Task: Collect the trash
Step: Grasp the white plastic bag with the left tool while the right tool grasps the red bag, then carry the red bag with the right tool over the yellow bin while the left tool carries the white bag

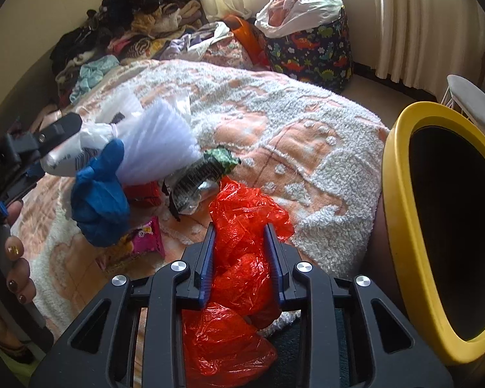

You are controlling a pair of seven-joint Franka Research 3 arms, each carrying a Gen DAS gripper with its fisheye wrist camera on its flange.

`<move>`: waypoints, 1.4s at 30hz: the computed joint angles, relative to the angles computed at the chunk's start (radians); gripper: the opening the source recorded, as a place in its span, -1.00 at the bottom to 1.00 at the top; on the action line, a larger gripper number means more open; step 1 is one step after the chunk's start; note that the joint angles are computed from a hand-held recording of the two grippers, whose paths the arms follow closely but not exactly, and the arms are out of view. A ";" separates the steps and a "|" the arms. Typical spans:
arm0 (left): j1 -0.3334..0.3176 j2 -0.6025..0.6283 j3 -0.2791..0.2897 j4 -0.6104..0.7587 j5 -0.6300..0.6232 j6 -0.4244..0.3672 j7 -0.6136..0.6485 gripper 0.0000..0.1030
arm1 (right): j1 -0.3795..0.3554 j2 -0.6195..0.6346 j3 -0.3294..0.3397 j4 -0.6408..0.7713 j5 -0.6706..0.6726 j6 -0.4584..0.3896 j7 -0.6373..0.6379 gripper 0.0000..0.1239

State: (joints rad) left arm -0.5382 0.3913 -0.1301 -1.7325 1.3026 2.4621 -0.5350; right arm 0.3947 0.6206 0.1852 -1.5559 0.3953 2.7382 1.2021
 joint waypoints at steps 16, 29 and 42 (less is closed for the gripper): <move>-0.038 -0.004 -0.008 0.075 0.086 -0.075 0.005 -0.32 | -0.129 -0.094 0.122 -0.079 0.252 0.126 -0.218 -0.58; -0.081 0.082 0.011 0.218 0.067 -0.035 0.098 -0.32 | -0.168 -0.123 0.107 -0.084 0.378 0.175 -0.272 -0.58; -0.142 0.188 0.061 0.368 -0.026 0.008 0.245 -0.32 | -0.214 -0.113 0.103 -0.074 0.436 0.208 -0.264 -0.58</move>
